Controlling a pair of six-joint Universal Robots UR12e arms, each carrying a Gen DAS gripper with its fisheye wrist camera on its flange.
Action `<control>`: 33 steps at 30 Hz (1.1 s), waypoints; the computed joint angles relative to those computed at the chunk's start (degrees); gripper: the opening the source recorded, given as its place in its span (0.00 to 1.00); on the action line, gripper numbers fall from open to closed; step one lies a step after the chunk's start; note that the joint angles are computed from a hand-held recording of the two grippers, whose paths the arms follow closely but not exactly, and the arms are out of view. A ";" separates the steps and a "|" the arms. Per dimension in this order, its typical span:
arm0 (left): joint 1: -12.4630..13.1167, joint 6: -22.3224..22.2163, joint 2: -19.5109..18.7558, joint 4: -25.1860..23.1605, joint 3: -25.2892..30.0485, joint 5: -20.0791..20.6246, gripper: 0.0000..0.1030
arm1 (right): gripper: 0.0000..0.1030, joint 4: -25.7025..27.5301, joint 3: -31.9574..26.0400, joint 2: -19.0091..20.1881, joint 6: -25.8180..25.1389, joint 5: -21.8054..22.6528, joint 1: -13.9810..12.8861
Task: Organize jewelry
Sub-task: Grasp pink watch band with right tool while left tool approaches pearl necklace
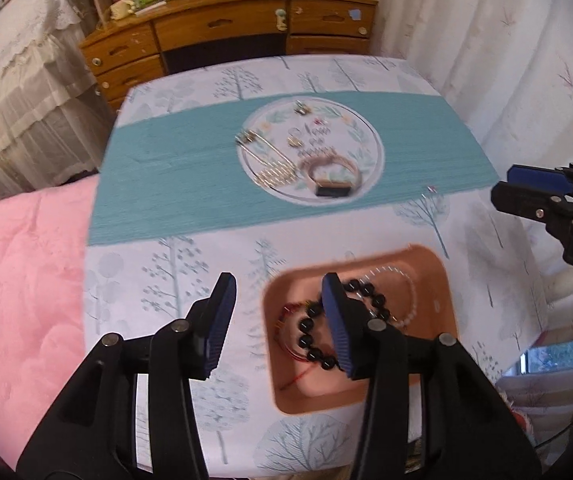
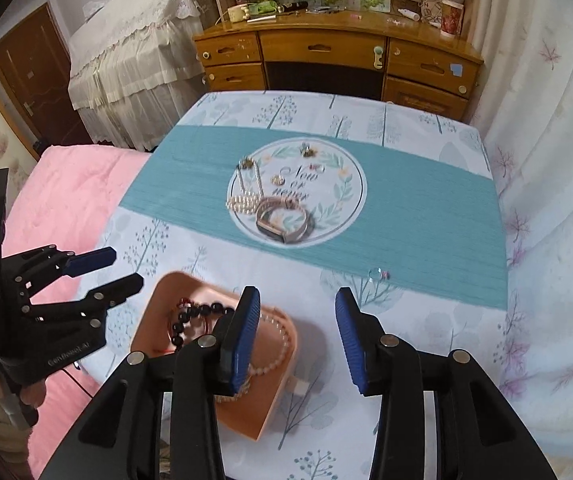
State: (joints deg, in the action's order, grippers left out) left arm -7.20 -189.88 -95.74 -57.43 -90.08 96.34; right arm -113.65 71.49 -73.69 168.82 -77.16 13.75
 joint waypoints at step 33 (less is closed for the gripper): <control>5.64 -5.80 -16.51 -11.04 15.81 -6.51 0.40 | 0.30 19.42 -27.92 24.77 -4.82 -2.48 3.40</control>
